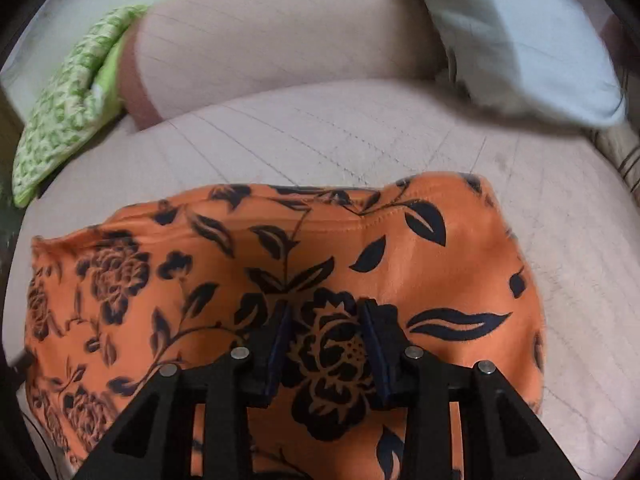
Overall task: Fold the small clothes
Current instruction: 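Press the folded blouse flat with both tools and withdraw them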
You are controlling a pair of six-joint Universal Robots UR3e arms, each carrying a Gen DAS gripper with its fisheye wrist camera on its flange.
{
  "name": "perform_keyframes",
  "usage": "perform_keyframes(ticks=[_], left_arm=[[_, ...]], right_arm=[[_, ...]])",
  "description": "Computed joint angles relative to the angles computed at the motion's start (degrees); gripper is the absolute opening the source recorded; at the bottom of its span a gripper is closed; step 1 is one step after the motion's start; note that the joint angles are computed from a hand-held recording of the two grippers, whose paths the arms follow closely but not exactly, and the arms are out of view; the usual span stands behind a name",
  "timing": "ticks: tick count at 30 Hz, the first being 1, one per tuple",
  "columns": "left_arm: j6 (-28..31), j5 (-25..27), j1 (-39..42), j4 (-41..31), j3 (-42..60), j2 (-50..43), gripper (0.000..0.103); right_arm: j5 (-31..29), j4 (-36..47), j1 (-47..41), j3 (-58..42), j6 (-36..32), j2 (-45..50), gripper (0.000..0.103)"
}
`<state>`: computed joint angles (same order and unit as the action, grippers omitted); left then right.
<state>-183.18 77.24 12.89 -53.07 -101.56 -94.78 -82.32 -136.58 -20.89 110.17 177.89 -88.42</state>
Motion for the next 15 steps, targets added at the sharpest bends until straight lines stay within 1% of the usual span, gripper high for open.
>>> perform_keyframes(ticks=[2,4,8,10,11,12,13,15], left_arm=[[-0.6,-1.56,1.39,0.05,-0.42,0.88,0.079],[0.02,-0.47,1.42,3.57,-1.49,2.87,0.079],[2.76,5.7,-1.23,7.54,-1.61,3.26,0.08],[3.7,10.54,-3.57,7.23,-0.77,0.58,0.08],[3.92,11.55,-4.28,6.98,-0.34,-0.59,0.08],[4.73,11.57,-4.51,7.32,-0.74,-1.25,0.08],[5.47,11.38,-4.65,8.51,-1.61,-1.37,0.08],[6.26,12.34,-5.28,9.09,-1.64,-0.99,0.08]], right_arm=[[-1.45,0.5,1.98,-2.96,1.43,1.16,0.041],[2.82,0.88,4.23,-5.77,0.44,1.31,0.041],[10.04,3.35,10.65,-12.37,-0.32,4.61,0.041],[13.34,4.54,14.09,-16.88,1.06,9.2,0.041],[14.12,4.75,15.57,-19.45,1.78,12.28,0.041],[13.66,5.03,17.16,-21.75,2.59,15.0,0.041],[11.6,5.94,19.17,-26.45,3.75,19.93,0.041],[8.26,6.53,20.9,-32.76,6.25,26.25,0.042]])
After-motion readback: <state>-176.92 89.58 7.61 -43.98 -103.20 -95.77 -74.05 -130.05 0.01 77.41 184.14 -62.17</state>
